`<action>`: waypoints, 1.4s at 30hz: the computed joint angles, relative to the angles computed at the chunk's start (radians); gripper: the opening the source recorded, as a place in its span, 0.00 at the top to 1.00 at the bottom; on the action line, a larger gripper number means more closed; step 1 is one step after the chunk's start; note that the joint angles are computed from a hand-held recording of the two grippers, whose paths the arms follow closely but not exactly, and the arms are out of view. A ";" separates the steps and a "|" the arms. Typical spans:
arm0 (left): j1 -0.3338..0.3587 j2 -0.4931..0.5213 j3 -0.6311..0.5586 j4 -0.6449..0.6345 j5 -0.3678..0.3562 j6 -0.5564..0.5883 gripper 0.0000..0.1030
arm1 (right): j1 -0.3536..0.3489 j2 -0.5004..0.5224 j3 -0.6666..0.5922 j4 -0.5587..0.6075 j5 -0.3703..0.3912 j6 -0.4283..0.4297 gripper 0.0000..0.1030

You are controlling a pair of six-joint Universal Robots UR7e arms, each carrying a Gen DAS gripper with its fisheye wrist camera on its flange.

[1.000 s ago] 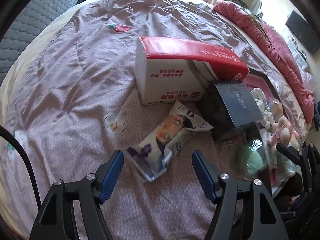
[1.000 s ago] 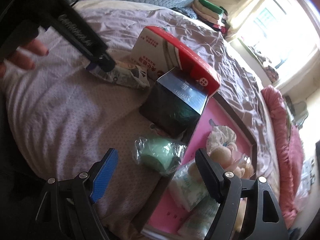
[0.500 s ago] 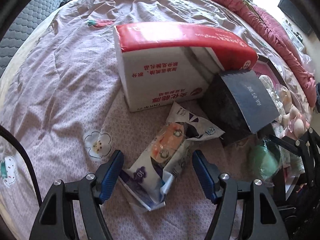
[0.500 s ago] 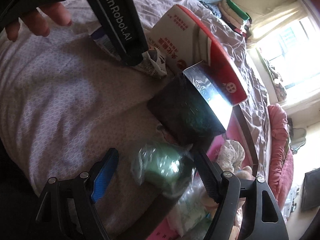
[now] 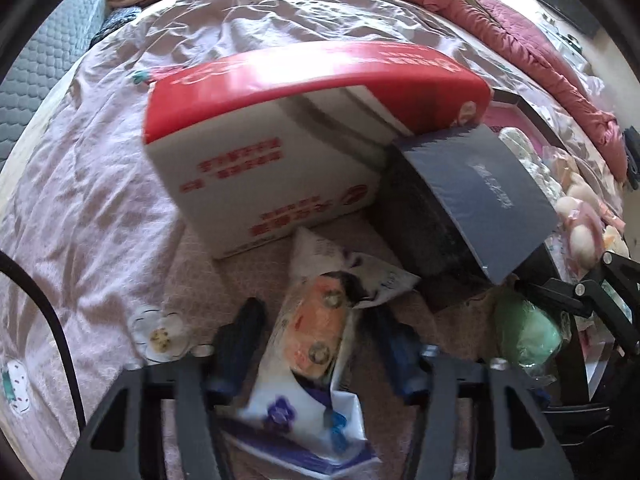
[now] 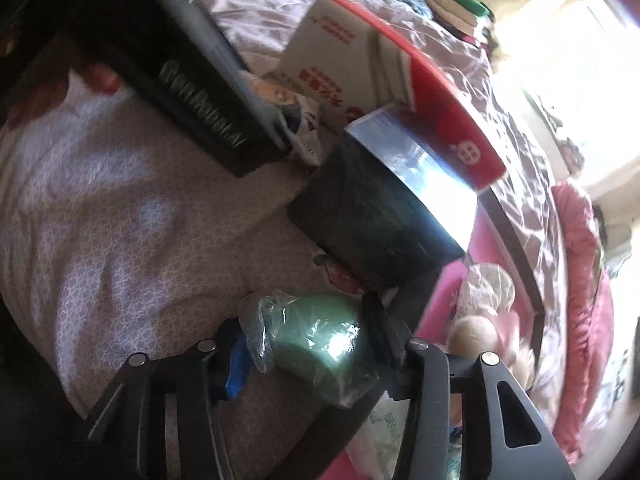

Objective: Organize soft objects
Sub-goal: 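Grasp the white wipes packet with the left gripper while the right grasps the green bagged item, then carry the wipes packet and green bagged item with both grippers over the tray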

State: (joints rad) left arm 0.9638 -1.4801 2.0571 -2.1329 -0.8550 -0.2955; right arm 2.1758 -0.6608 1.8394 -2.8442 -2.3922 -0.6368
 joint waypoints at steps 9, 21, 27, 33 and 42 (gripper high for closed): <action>-0.009 -0.035 0.016 -0.010 -0.054 -0.033 0.69 | -0.056 -0.115 0.036 0.024 0.258 0.247 0.54; -0.078 -0.156 0.065 0.088 -0.046 -0.184 0.69 | -0.054 -0.175 0.062 0.017 0.408 0.370 0.54; -0.155 -0.220 0.067 0.128 -0.003 -0.249 0.69 | -0.022 -0.216 0.082 -0.011 0.411 0.402 0.54; -0.237 -0.249 0.042 0.225 0.028 -0.335 0.69 | 0.001 -0.264 0.103 -0.053 0.385 0.443 0.54; -0.362 -0.275 0.037 0.286 0.054 -0.430 0.69 | 0.038 -0.353 0.154 -0.111 0.377 0.464 0.54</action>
State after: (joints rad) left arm 0.6021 -1.7552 2.0941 -1.8471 -0.8015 -0.7259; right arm 2.2137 -1.0138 1.9929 -2.9549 -2.0150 -0.1730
